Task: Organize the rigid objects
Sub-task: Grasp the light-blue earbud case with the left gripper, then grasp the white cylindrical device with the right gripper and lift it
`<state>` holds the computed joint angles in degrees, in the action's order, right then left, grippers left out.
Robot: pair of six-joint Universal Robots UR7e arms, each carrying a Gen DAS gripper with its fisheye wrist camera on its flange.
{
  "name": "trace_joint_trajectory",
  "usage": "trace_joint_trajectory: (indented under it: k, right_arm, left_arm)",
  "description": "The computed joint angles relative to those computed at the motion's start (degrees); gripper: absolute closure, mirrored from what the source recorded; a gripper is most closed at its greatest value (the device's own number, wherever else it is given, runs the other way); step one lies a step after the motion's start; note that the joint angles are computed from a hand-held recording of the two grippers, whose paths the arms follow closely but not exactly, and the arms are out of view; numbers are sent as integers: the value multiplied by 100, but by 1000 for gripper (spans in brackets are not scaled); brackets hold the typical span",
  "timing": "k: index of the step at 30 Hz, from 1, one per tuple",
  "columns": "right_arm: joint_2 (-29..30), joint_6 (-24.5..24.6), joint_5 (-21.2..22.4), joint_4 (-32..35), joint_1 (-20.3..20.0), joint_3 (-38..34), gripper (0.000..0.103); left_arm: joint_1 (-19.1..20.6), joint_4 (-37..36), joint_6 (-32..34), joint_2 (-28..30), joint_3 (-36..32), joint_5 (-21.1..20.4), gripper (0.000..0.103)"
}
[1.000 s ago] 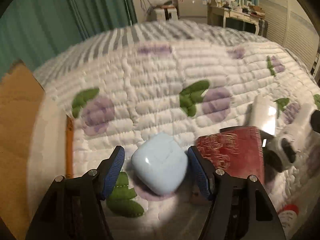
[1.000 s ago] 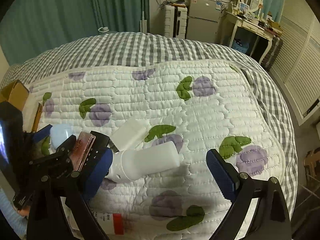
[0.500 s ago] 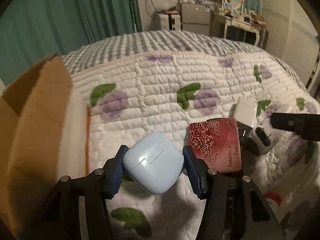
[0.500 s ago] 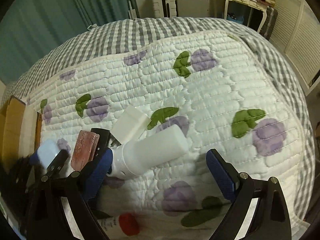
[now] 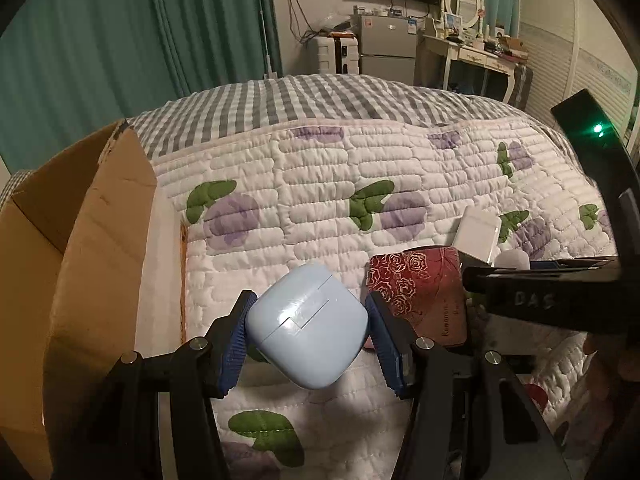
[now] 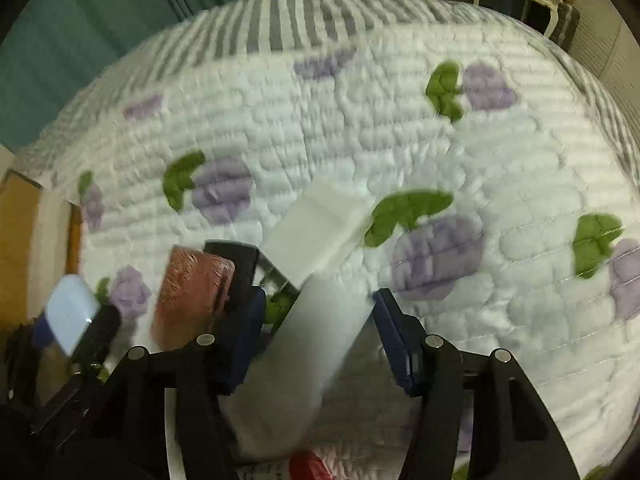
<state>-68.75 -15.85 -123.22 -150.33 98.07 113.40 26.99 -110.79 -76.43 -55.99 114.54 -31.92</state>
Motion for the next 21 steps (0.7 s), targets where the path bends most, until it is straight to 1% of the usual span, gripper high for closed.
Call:
trace_joint_trajectory:
  k: [2, 5, 9, 12, 13, 14, 16, 19, 21]
  right_arm:
    - [86, -72, -132, -63, 35, -6, 45]
    - [113, -155, -197, 22, 61, -16, 44]
    - [-5, -5, -204, 246, 71, 57, 42]
    - [-159, 178, -116, 456, 37, 148, 42]
    - [-171, 147, -129, 447, 41, 168, 45]
    - [-154, 91, -239, 378, 76, 200, 59]
    - [-221, 43, -253, 293, 70, 265, 66]
    - [-414, -77, -75, 134, 61, 403, 68]
    - [-626, -240, 1, -108, 125, 603, 69]
  left_arm:
    - [8, 1, 3, -11, 12, -20, 47]
    - [-8, 22, 3, -26, 14, -49, 47]
    - [-74, 115, -35, -58, 5, -76, 47]
    - [-110, 172, -68, -65, -17, -99, 47]
    - [-131, 192, -70, -71, -22, -108, 47]
    - [-168, 238, -84, -80, -30, -117, 47]
    - [-227, 327, -126, -110, -44, -123, 47]
    - [-323, 476, -198, -190, -59, -123, 47]
    - [-415, 618, -287, -272, -58, -99, 47]
